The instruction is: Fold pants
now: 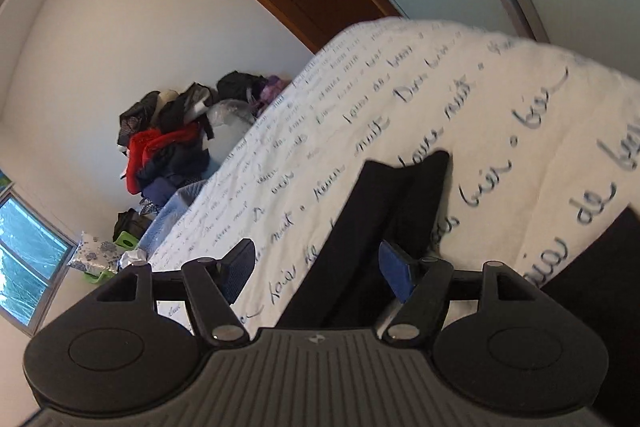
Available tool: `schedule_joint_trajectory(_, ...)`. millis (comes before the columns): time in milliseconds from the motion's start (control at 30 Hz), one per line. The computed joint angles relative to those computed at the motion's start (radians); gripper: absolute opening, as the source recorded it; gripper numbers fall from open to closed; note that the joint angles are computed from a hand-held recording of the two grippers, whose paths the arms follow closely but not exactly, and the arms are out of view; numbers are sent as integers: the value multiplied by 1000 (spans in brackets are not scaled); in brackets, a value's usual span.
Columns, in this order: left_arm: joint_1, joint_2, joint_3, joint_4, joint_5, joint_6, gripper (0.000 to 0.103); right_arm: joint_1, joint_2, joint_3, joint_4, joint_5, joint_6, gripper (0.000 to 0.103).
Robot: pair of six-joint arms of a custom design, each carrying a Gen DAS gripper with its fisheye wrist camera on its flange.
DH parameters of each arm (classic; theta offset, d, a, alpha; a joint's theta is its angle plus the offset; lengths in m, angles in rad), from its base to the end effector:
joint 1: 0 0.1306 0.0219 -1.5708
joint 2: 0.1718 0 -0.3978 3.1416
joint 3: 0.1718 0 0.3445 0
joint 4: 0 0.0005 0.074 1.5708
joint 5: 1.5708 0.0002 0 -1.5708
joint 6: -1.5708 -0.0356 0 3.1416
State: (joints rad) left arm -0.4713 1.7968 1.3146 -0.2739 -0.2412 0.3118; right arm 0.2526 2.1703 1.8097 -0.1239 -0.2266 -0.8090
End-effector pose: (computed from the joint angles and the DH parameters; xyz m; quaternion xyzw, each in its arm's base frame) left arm 0.5026 -0.2472 0.2629 0.0251 0.9124 -0.0480 0.4057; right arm 0.6930 0.1866 0.2435 0.1774 0.8339 0.3434 0.3939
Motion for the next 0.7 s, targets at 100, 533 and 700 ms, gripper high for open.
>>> schedule_joint_trajectory(100,-8,12,19,-8,19,-37,59,3,34,30,2,-13,-30,69)
schedule_joint_trajectory(533,-28,35,36,29,84,-128,59,-4,145,145,79,51,-186,55)
schedule_joint_trajectory(700,-36,61,60,28,95,-173,57,-6,173,197,19,84,-195,11)
